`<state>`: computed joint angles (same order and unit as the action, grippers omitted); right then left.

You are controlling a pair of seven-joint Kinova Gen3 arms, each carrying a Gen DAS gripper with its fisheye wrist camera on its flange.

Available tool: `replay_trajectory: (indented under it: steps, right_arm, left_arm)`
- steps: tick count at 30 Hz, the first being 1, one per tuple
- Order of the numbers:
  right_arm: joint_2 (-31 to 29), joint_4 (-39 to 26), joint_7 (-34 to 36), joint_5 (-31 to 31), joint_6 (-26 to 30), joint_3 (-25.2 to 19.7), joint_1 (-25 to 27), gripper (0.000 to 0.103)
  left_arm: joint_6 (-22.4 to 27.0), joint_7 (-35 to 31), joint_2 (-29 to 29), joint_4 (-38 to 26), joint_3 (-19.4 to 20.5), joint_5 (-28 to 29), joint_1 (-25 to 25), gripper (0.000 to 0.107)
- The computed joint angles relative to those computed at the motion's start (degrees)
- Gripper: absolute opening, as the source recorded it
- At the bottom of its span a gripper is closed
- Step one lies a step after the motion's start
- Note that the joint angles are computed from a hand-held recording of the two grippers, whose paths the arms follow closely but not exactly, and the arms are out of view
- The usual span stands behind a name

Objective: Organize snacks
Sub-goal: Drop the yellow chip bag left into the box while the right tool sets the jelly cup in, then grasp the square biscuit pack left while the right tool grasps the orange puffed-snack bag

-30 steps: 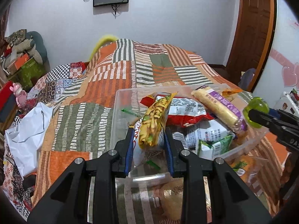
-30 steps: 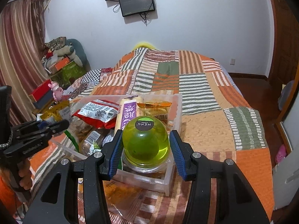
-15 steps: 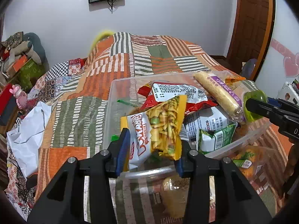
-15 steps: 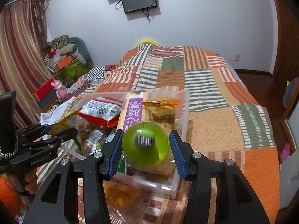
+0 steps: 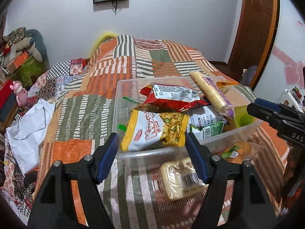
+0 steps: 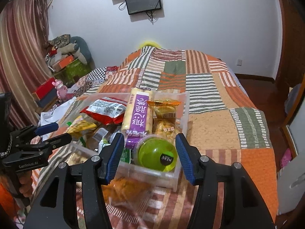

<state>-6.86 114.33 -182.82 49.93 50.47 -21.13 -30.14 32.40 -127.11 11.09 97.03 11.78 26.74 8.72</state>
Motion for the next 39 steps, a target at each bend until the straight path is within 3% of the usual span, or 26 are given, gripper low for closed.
replay_trajectory:
  steps: [7,17,22,29,33,39]
  right_arm:
    - [-0.79,0.09,-1.98,0.60,2.61,-2.63,-1.79,0.068]
    - [0.32,1.26,-2.81,-1.71,0.22,-2.47,-3.71,0.080]
    - [1.17,1.92,-1.42,-4.29,-4.22,-1.02,-3.96,0.080]
    - [5.06,-0.71,-0.66,-3.12,-0.24,-0.08,-6.56,0.091]
    - [6.54,-1.93,1.18,-4.21,-0.69,1.89,-7.17,0.100]
    - [6.49,-1.02,2.67,-7.36,-4.99,4.60,-6.01,0.101]
  left_arm:
    - [0.87,-1.99,-2.75,2.22,-0.61,1.82,-0.89,0.076]
    - [2.21,-6.12,-5.54,6.47,-2.76,5.47,-1.99,0.085]
    - [2.87,-8.18,-6.05,8.08,-3.40,6.20,-2.06,0.086]
    - [3.17,-10.18,-5.63,9.65,-3.41,6.21,-1.77,0.086]
    - [4.71,-10.51,-4.76,9.46,-3.39,6.40,-1.89,0.086]
    - [5.21,-9.46,-3.61,9.02,-3.02,5.60,-1.56,0.086]
